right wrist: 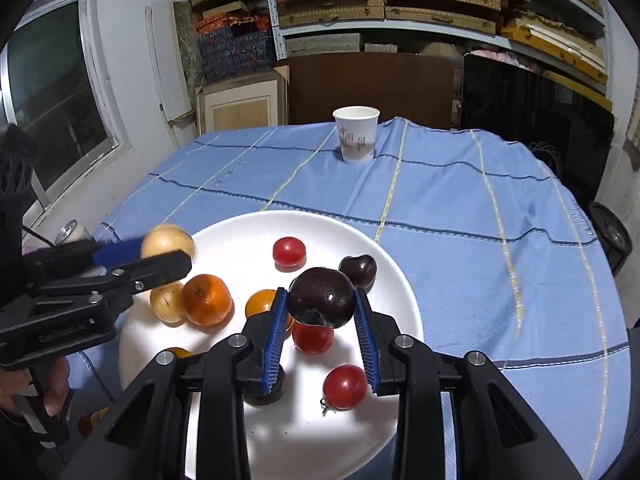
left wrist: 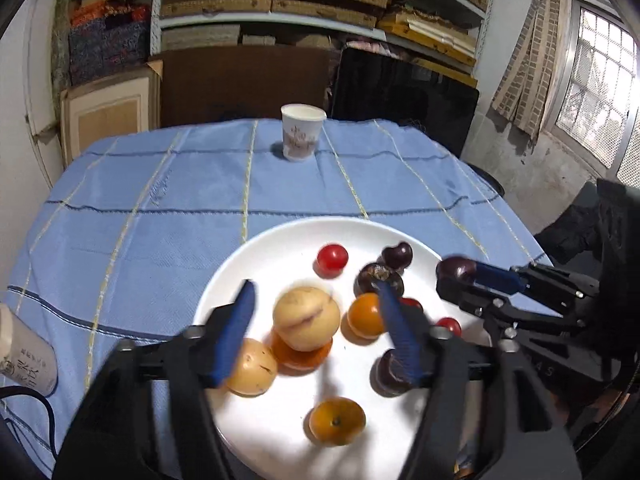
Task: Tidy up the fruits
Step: 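Carry both fruits onto the white plate and open both tools, then grasp a large orange with the left tool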
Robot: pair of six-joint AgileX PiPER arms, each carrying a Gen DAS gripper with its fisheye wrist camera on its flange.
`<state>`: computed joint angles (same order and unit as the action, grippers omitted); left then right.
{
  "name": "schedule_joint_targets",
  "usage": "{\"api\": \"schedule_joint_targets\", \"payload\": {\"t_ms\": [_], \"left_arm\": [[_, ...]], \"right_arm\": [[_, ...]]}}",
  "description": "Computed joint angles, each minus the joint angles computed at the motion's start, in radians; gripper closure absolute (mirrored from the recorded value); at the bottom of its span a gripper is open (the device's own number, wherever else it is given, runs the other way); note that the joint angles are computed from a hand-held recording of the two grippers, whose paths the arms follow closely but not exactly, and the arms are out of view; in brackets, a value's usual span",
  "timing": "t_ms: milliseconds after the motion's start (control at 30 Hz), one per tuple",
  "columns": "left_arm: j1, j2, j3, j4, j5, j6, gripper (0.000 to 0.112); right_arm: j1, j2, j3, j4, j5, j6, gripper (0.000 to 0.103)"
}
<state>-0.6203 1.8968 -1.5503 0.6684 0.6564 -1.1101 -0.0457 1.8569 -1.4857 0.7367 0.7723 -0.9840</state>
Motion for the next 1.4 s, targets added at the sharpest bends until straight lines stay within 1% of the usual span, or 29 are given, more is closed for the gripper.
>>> {"api": "schedule_joint_targets", "payload": {"t_ms": [33, 67, 133, 167, 267, 333, 367, 400, 433, 567, 633, 733, 800, 867, 933, 1067, 1167, 1200, 1267, 1300, 1333, 1367, 1400], "left_arm": [[-0.014, -0.012, 0.017, 0.064, 0.007, -0.064, 0.036], [-0.022, -0.023, 0.03, 0.088, 0.007, -0.092, 0.035], [-0.029, -0.051, 0.055, 0.085, 0.006, -0.104, 0.035], [-0.037, -0.07, 0.074, 0.092, 0.005, -0.12, 0.035], [-0.08, -0.142, 0.151, 0.128, 0.025, -0.177, 0.035], [-0.126, -0.198, 0.217, 0.168, 0.058, -0.229, 0.033], [-0.148, -0.224, 0.249, 0.183, 0.07, -0.255, 0.032], [-0.181, -0.262, 0.301, 0.204, 0.081, -0.3, 0.027], [-0.212, -0.29, 0.339, 0.221, 0.095, -0.336, 0.026], [-0.36, -0.374, 0.487, 0.266, 0.177, -0.472, 0.025], [-0.422, -0.391, 0.544, 0.26, 0.196, -0.534, 0.025], [-0.518, -0.392, 0.62, 0.275, 0.203, -0.649, 0.025], [-0.564, -0.372, 0.642, 0.28, 0.193, -0.698, 0.025], [-0.61, -0.34, 0.643, 0.292, 0.2, -0.739, 0.025], [-0.642, -0.308, 0.629, 0.295, 0.209, -0.753, 0.025], [-0.668, -0.251, 0.59, 0.29, 0.209, -0.77, 0.025], [-0.665, -0.198, 0.542, 0.262, 0.226, -0.734, 0.025], [-0.655, -0.188, 0.531, 0.255, 0.218, -0.721, 0.025], [-0.639, -0.175, 0.525, 0.241, 0.193, -0.714, 0.031], [-0.628, -0.172, 0.525, 0.232, 0.181, -0.707, 0.044], [-0.617, -0.173, 0.528, 0.223, 0.163, -0.698, 0.062], [-0.606, -0.178, 0.54, 0.225, 0.129, -0.699, 0.067], [-0.611, -0.18, 0.547, 0.242, 0.125, -0.718, 0.067]], "right_arm": [[-0.002, -0.01, 0.018, 0.009, -0.012, -0.015, 0.069], [-0.004, -0.016, 0.028, 0.016, -0.016, -0.024, 0.069], [-0.017, -0.042, 0.059, 0.039, -0.016, -0.048, 0.068], [-0.024, -0.056, 0.074, 0.052, -0.014, -0.063, 0.065], [-0.052, -0.131, 0.143, 0.091, -0.002, -0.124, 0.06], [-0.087, -0.195, 0.205, 0.121, 0.025, -0.176, 0.058], [-0.103, -0.217, 0.225, 0.13, 0.041, -0.192, 0.055], [-0.126, -0.253, 0.265, 0.144, 0.06, -0.216, 0.053], [-0.153, -0.29, 0.309, 0.159, 0.083, -0.243, 0.052], [-0.275, -0.411, 0.483, 0.206, 0.191, -0.356, 0.05], [-0.331, -0.454, 0.561, 0.226, 0.226, -0.409, 0.05], [-0.424, -0.487, 0.676, 0.257, 0.281, -0.492, 0.05], [-0.454, -0.485, 0.726, 0.257, 0.28, -0.518, 0.05], [-0.467, -0.477, 0.763, 0.252, 0.262, -0.53, 0.05], [-0.478, -0.478, 0.8, 0.259, 0.242, -0.565, 0.05], [-0.493, -0.498, 0.832, 0.275, 0.241, -0.618, 0.05], [-0.488, -0.521, 0.851, 0.278, 0.219, -0.628, 0.05], [-0.489, -0.52, 0.85, 0.276, 0.221, -0.626, 0.05], [-0.492, -0.51, 0.842, 0.269, 0.233, -0.622, 0.049], [-0.492, -0.509, 0.841, 0.269, 0.235, -0.622, 0.049], [-0.494, -0.51, 0.842, 0.268, 0.239, -0.623, 0.049], [-0.497, -0.507, 0.84, 0.267, 0.244, -0.624, 0.049], [-0.498, -0.505, 0.839, 0.267, 0.246, -0.624, 0.049]]}}
